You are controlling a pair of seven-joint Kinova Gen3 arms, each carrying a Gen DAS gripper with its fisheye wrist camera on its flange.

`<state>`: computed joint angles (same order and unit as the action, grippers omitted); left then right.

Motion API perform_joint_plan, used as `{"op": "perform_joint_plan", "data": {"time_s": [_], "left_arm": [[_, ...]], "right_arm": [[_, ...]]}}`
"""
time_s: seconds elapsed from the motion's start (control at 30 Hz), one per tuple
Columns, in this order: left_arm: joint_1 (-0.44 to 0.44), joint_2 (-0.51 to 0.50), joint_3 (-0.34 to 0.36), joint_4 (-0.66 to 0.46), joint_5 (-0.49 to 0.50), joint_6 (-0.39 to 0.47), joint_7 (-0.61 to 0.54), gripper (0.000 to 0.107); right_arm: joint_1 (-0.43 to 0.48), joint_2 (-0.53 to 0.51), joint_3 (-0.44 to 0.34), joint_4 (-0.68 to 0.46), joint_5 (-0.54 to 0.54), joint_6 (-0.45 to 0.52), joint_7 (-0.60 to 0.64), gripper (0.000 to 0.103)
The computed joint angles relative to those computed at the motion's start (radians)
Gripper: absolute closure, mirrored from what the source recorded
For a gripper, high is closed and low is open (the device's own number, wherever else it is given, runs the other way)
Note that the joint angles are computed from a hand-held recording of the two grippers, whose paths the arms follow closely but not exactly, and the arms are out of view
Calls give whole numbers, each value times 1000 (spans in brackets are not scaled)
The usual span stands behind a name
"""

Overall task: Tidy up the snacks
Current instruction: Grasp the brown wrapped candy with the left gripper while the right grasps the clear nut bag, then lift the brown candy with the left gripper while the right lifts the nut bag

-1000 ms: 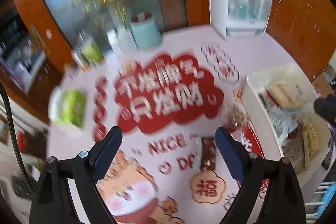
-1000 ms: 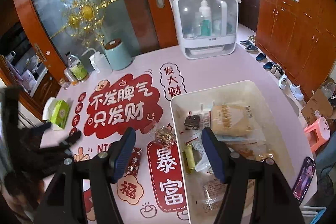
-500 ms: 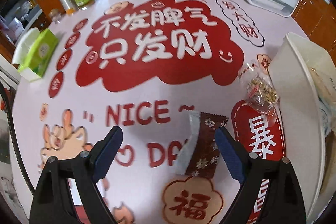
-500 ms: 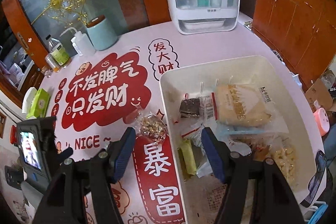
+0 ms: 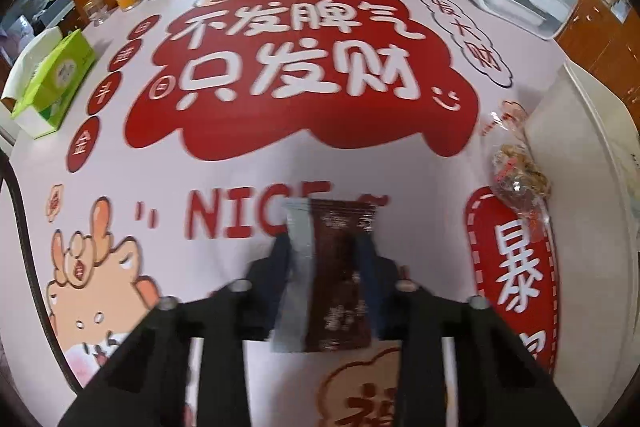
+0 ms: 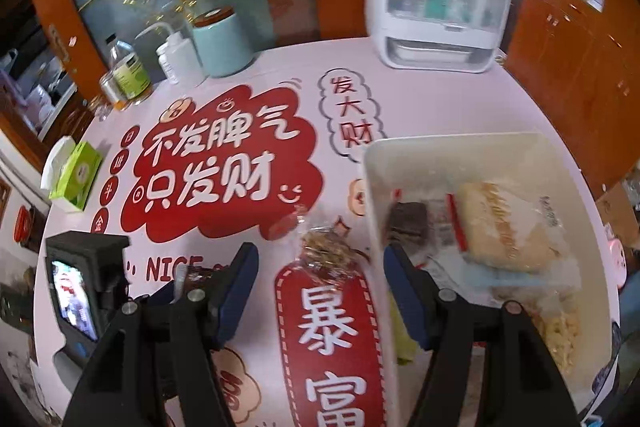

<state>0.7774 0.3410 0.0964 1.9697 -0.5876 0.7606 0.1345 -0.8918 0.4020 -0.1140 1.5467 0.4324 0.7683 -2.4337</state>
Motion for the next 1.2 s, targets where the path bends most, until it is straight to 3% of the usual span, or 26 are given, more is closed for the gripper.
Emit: {"op": "perform_joint_plan", "data": {"time_s": [0.17, 0.3, 0.57, 0.73, 1.2], "left_arm": [[8, -52, -2, 89, -25, -5, 72, 78], [-8, -82, 20, 135, -31, 14, 106, 78], [-51, -103, 55, 169, -31, 19, 96, 75], [-61, -106, 61, 168, -20, 19, 91, 74], [-94, -113, 63, 165, 27, 10, 6, 72]], "right_arm": [[-58, 80, 16, -76, 29, 53, -10, 37], [-155, 169, 84, -132, 117, 136, -142, 37], [-249, 305, 148, -217, 222, 256, -321, 37], [-249, 374, 154, -300, 207, 357, -383, 37], [-203, 384, 147, -339, 135, 357, -559, 29]]}}
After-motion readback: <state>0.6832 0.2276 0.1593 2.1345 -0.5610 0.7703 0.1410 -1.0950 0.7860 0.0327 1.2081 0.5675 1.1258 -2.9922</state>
